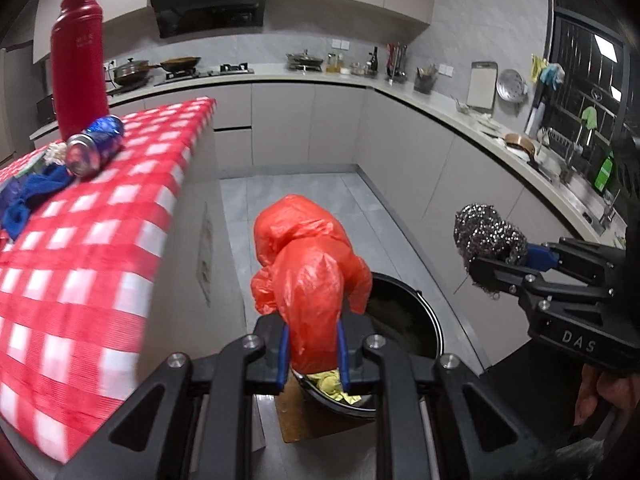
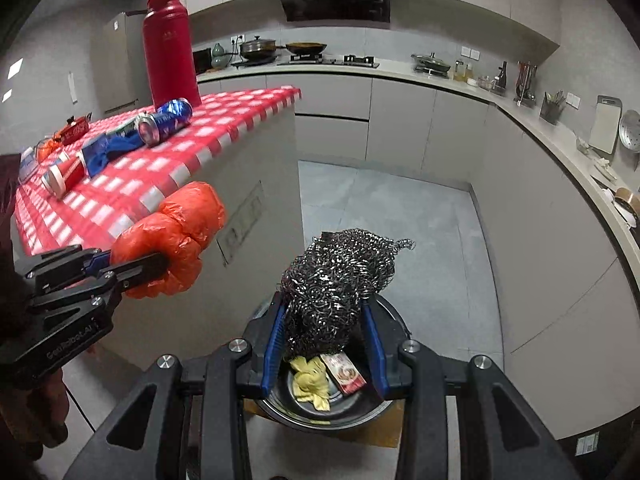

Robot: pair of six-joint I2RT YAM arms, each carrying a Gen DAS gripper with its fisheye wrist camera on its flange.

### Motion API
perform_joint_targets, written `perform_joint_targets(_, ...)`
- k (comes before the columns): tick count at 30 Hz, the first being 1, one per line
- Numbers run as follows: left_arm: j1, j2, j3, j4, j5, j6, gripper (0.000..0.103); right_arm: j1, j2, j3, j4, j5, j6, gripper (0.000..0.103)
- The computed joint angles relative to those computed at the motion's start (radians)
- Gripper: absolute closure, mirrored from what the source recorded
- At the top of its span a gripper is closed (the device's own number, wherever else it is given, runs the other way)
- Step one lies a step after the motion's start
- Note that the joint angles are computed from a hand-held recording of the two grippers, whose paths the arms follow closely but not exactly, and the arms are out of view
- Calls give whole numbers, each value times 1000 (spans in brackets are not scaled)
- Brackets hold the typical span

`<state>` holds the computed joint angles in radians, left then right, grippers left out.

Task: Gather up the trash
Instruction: 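Carry the red bag and steel wool over the bin and open both tools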

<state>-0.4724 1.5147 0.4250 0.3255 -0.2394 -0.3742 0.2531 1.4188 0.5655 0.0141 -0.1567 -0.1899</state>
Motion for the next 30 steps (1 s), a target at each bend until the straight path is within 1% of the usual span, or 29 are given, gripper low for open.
perform_joint_targets(2,-14,52,12,31,1,-13,84,-34,21,-22,43,-29,-44,64)
perform_joint_targets(4,-31,125,32,69,-1,-30,84,-70,75,-34,92,-57,-88,64)
perform_joint_targets(8,-59,291,85,140,-10,-72,84,-142,259,-19,186,-116,-163,64)
perform_joint_targets(11,-78,396,126,168,-12,-93,84,-170,388,10,234,-131,-198,64)
perform_joint_targets(13,-88,443,153,165,-13,-103,84,-183,468,33,259,-139,-215,64)
perform_joint_targets(17,-90,545,216,156,-5,-127,84,-183,580,88,276,-143,-224,64)
perform_joint_targets(21,-84,591,250,152,11,-142,84,-188,667,163,255,-149,-255,64)
perform_joint_targets(22,-79,601,253,169,32,-142,82,-186,684,177,252,-147,-274,64)
perform_joint_targets(23,-75,615,265,164,35,-145,78,-177,696,186,253,-143,-284,61)
perform_joint_targets(24,-72,635,276,164,30,-165,68,-174,715,199,250,-146,-302,57)
perform_joint_targets(25,-68,647,278,164,16,-185,38,-164,741,207,266,-128,-325,39)
perform_joint_targets(26,-74,657,279,161,-18,-214,23,-158,758,198,306,-90,-342,9)
perform_joint_targets(27,-74,658,262,181,-34,-230,15,-155,775,185,368,-52,-358,0)
perform_joint_targets(29,-69,657,247,189,-28,-227,14,-180,792,207,357,-71,-351,0)
perform_joint_targets(30,-73,660,245,188,-38,-225,10,-188,797,213,365,-63,-343,0)
